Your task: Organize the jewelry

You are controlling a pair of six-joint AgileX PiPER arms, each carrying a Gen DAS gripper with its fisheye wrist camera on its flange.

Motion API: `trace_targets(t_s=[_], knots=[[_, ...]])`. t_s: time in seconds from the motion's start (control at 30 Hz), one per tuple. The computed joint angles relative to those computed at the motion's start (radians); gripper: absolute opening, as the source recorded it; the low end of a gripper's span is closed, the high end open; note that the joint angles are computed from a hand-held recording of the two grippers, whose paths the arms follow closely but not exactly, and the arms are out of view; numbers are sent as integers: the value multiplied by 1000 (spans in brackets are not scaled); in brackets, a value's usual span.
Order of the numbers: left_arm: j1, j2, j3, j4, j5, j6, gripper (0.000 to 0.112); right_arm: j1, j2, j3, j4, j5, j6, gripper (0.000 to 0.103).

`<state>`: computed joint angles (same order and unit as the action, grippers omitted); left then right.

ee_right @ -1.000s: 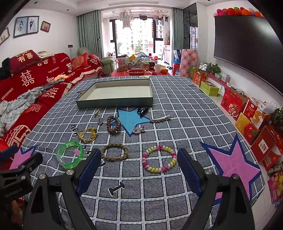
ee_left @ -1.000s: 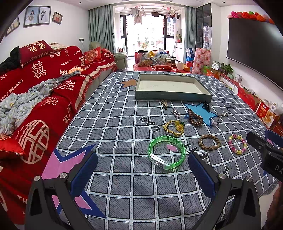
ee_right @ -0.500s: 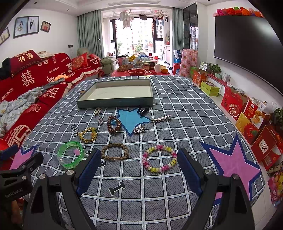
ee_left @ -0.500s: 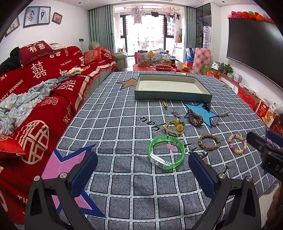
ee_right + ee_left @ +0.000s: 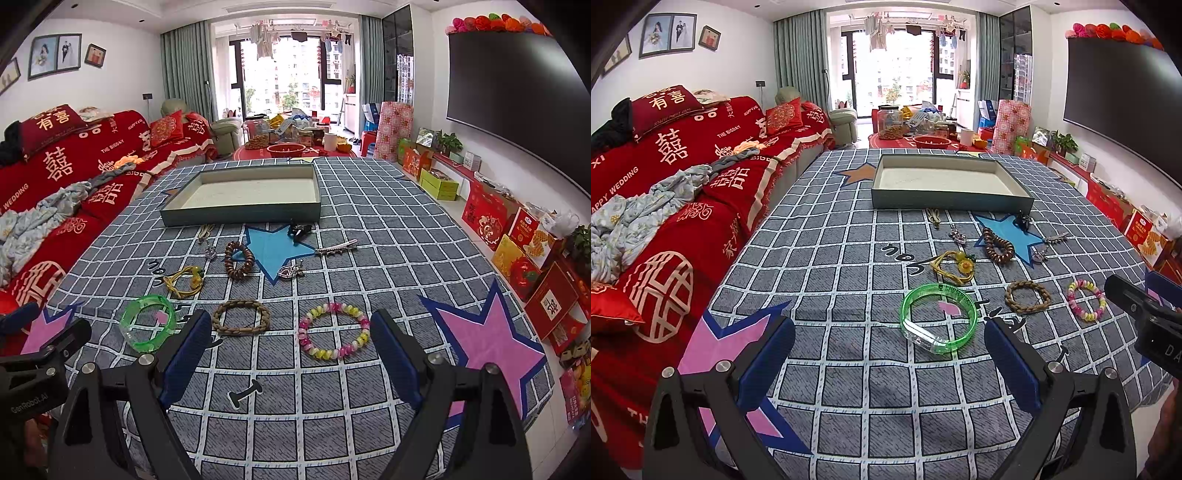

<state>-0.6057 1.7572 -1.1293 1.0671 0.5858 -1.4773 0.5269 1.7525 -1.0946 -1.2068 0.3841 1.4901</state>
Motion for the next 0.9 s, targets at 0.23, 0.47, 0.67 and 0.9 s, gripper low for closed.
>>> trace_targets(t_s=[0.23,0.47,0.67,0.9], knots=[[0,0,-3,-7,3,10,103,0,0,0,-1,0,1,90],[0,-1,-4,-12,3,15,103,1,4,-5,19,1,-17,90],[5,-2,-5,-20,4,25,103,7,19,-12,13,-1,-4,90],[46,14,-11,-57,-35,80,103,-39,36,-16,95,-43,-83,90]])
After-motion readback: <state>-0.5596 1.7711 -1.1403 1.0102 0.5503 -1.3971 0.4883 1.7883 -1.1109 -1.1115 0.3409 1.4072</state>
